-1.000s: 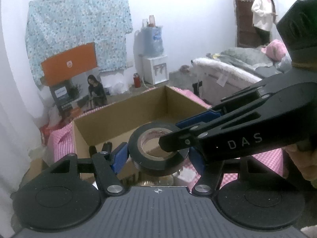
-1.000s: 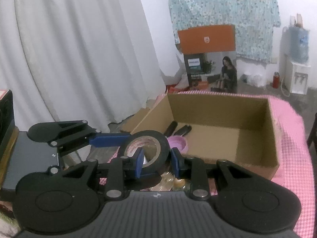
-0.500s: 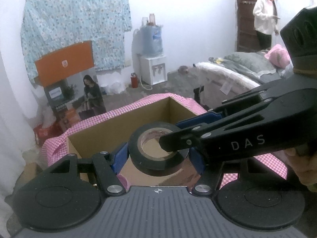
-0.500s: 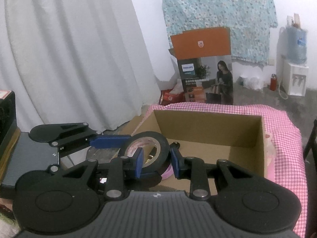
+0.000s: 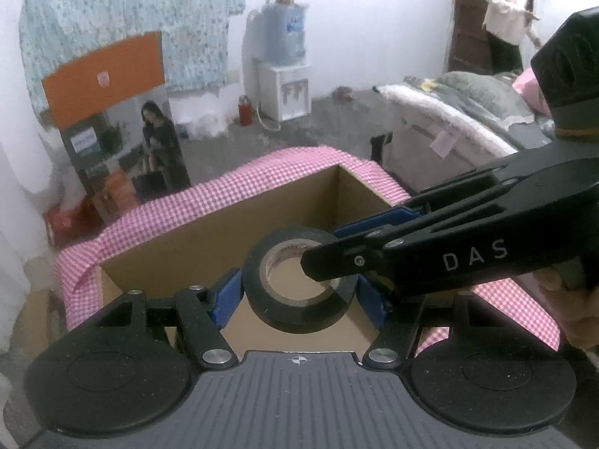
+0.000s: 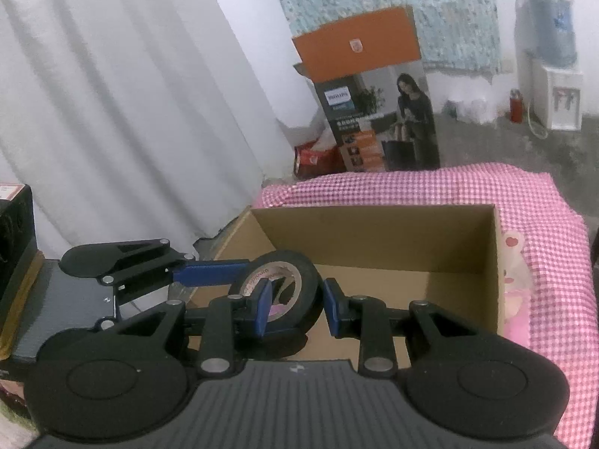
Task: Organize rigid objects
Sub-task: 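Lower the tape roll into the box and open the right gripper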
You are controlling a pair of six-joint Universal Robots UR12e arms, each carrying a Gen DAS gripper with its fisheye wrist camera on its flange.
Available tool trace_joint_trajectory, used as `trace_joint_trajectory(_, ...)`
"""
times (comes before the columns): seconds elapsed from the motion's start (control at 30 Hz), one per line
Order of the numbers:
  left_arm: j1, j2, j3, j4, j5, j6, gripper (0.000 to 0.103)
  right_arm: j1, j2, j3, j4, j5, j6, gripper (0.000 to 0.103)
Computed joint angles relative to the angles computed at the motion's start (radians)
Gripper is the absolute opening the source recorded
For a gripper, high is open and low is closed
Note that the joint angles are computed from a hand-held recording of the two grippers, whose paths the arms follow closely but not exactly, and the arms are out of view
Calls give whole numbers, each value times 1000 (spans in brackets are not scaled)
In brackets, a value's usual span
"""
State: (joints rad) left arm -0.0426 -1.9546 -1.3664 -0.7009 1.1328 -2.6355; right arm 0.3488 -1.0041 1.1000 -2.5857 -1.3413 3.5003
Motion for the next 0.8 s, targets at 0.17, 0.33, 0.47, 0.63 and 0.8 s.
trace_joint_trajectory(0.17, -5, -57, 103, -130, 35, -7, 66, -19, 60, -102, 96, 47, 2, 32)
trace_joint_trajectory(0.33, -16, -125, 212, -249, 96, -25, 66, -31, 148, -249, 232, 84, -30, 32)
trace_joint_trajectory(0.47, -24, -183, 302, -360, 128, -43, 66, -38, 213, -356, 350, 99, -54, 32)
trace_joint_trajectory(0.63, -34, -251, 398, -482, 164, -75, 66, -53, 281, -450, 466, 137, -44, 32)
trace_joint_trajectory(0.8, -47, -290, 446, -540, 219, -78, 66, -58, 343, -539, 569, 154, -45, 32)
